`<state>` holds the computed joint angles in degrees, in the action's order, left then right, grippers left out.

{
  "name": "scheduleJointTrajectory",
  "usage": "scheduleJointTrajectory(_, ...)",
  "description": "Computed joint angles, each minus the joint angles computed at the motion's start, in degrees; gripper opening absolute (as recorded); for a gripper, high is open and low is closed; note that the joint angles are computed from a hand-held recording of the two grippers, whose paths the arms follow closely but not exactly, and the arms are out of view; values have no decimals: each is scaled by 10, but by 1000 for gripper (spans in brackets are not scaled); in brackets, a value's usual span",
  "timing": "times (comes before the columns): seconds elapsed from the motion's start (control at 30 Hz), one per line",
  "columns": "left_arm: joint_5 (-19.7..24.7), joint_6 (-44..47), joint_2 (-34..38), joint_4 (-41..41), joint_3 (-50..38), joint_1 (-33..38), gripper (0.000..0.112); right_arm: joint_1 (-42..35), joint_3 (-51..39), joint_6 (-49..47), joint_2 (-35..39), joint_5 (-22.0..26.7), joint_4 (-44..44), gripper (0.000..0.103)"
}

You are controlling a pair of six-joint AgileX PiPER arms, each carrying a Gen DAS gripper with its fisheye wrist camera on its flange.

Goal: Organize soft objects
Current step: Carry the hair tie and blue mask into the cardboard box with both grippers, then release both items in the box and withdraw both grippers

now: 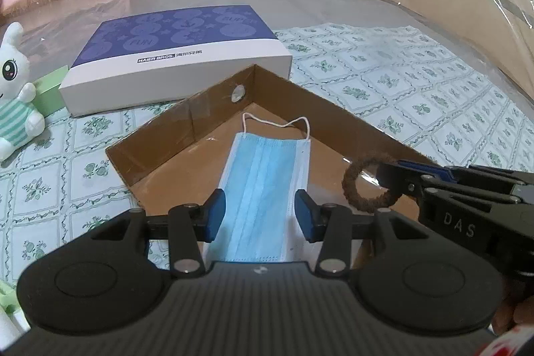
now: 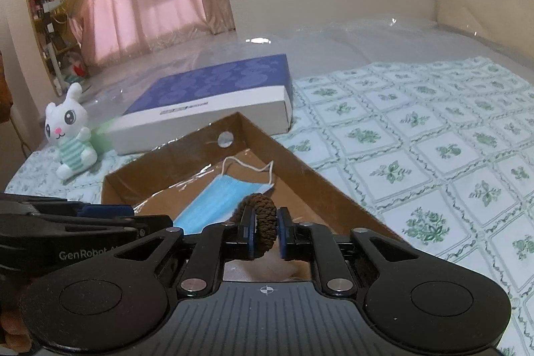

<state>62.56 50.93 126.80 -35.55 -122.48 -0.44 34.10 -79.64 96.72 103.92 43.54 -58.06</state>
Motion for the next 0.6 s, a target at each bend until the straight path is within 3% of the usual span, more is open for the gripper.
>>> scheduleJointTrajectory(0.07,3,-3,1,3,-3,3,43,6,-1,4,0,9,-9,55)
scheduleJointTrajectory(0.1,5,-3,0,4,-3,5,43,13,2,16,-1,16,-21,58)
scheduleJointTrajectory(0.6,31,35,-67,-7,62,54,48,93,21,24,-57,104,23,63)
